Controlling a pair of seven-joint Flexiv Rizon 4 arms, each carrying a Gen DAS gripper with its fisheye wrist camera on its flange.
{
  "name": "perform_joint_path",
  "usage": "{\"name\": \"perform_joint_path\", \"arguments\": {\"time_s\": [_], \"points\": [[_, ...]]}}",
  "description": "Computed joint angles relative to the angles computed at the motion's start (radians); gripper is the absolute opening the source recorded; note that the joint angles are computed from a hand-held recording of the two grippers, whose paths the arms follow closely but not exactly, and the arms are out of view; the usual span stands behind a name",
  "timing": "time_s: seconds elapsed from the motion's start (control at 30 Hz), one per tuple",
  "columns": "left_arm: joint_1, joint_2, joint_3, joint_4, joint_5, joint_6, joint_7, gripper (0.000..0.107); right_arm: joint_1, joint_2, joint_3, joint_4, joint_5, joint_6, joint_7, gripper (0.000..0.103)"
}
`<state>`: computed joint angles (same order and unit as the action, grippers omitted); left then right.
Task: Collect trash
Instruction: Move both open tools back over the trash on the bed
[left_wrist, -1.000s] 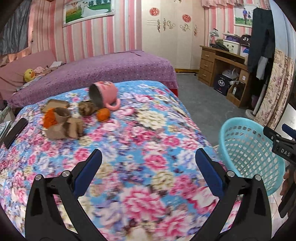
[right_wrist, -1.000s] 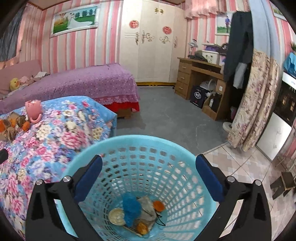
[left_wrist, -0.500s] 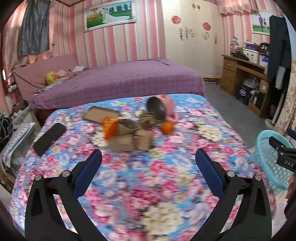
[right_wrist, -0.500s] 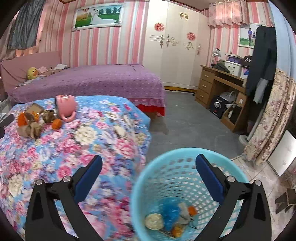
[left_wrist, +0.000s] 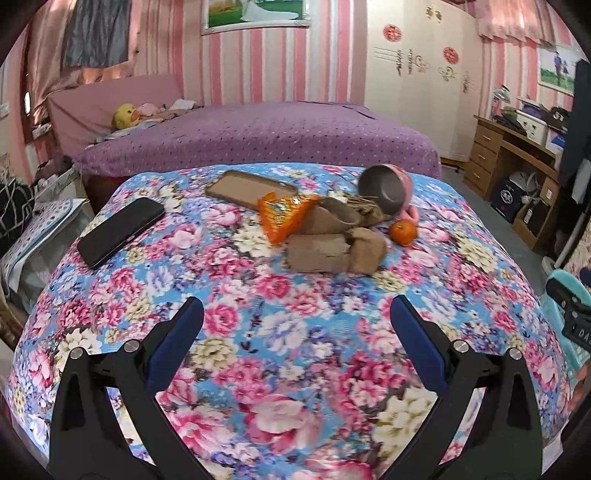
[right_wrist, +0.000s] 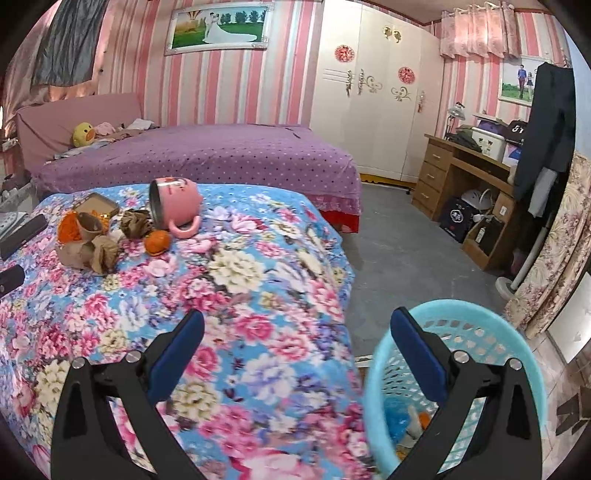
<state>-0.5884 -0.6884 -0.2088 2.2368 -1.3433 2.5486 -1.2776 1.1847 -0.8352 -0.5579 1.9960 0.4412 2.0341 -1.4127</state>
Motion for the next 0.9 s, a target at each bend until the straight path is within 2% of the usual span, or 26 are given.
{"name": "perform_joint_path", "arguments": {"time_s": [0.13, 0.47, 0.67, 0.9], "points": [[0.013, 0.015, 0.009, 0.034, 0.025, -0.015, -0.047, 0.098, 0.003, -0.009, 0.008, -0.020, -0.004, -0.012, 0.010, 0.099], [0.035, 0.020, 0.028, 0.076, 0.025, -0.042, -0.085, 0.098, -0.005, -0.027, 0.024, -0.060, -0.020, -0.022, 0.042, 0.099], [0.072, 0.038, 0.061, 0.113, 0.116, -0.105, -0.164, 0.098, 0.001, -0.056, 0.007, -0.097, -0.039, -0.046, 0.081, 0.099], [0.076, 0.013, 0.085, 0.080, 0.083, -0.154, -0.093, 0.098, 0.014, -0.101, -0.036, -0.143, -0.097, -0.097, 0.136, 0.099]]}}
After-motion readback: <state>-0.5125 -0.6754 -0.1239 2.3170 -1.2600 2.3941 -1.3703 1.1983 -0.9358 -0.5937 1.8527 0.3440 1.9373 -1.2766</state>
